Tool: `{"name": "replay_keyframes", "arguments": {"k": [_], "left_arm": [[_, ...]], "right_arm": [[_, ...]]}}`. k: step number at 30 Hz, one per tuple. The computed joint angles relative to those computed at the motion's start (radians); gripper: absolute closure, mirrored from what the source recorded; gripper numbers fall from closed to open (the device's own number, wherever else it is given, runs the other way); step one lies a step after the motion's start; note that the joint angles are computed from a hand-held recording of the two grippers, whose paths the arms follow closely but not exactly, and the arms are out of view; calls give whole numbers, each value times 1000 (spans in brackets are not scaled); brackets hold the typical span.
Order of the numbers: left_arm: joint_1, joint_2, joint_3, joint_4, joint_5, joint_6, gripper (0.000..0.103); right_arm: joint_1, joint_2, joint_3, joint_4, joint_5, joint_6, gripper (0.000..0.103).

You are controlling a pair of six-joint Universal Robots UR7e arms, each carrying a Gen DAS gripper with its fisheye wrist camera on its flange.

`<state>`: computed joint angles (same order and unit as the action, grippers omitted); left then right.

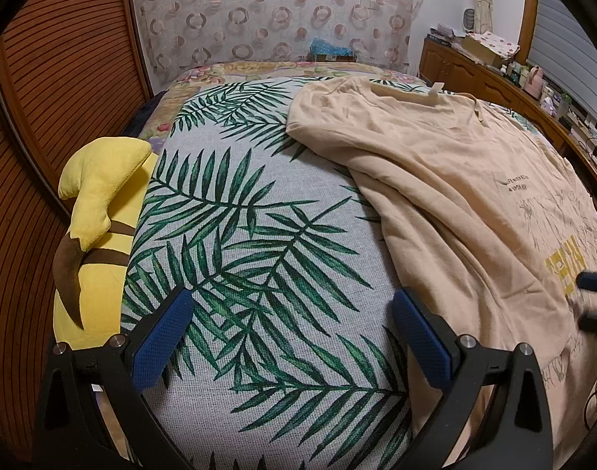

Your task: Fold small clothes

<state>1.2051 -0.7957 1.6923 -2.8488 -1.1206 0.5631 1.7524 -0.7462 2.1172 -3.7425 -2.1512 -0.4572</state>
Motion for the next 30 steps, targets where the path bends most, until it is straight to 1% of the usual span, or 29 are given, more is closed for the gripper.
{"name": "replay_keyframes", "arguments": {"k": [2, 6, 8, 11, 14, 16, 19, 22, 26, 28, 30], "left_arm": [[1, -3, 1, 0, -2, 7, 1], [-9, -22, 34, -82, -10, 18, 1], [-18, -45, 58, -104, -45, 9, 1], [-46, -71, 92, -124, -83, 11, 1], [-79, -81, 123, -140, -119, 12, 1], [-97, -82, 140, -129, -155, -6, 1], [-122, -65, 150, -105, -193, -29, 1], [-152, -36, 160, -113, -190, -32, 1], [-181, -5, 167, -106, -192, -33, 1], [-192, 8, 171, -102, -194, -29, 1], [-203, 20, 172, -95, -187, -27, 1]], "right_arm": [[0, -14, 30, -51, -21, 2, 61], [-23, -65, 118, -190, -63, -3, 61], [-42, -98, 170, -252, -72, 2, 61], [-68, -145, 227, -305, -81, 21, 61], [-93, -184, 285, -380, -109, 25, 60], [-105, -201, 315, -420, -130, 30, 58], [-122, -225, 354, -468, -166, 37, 58], [-149, -254, 391, -493, -184, 60, 56], [-166, -263, 432, -538, -213, 91, 56], [-159, -266, 430, -524, -224, 113, 56], [-162, -282, 432, -500, -220, 138, 56]]}}
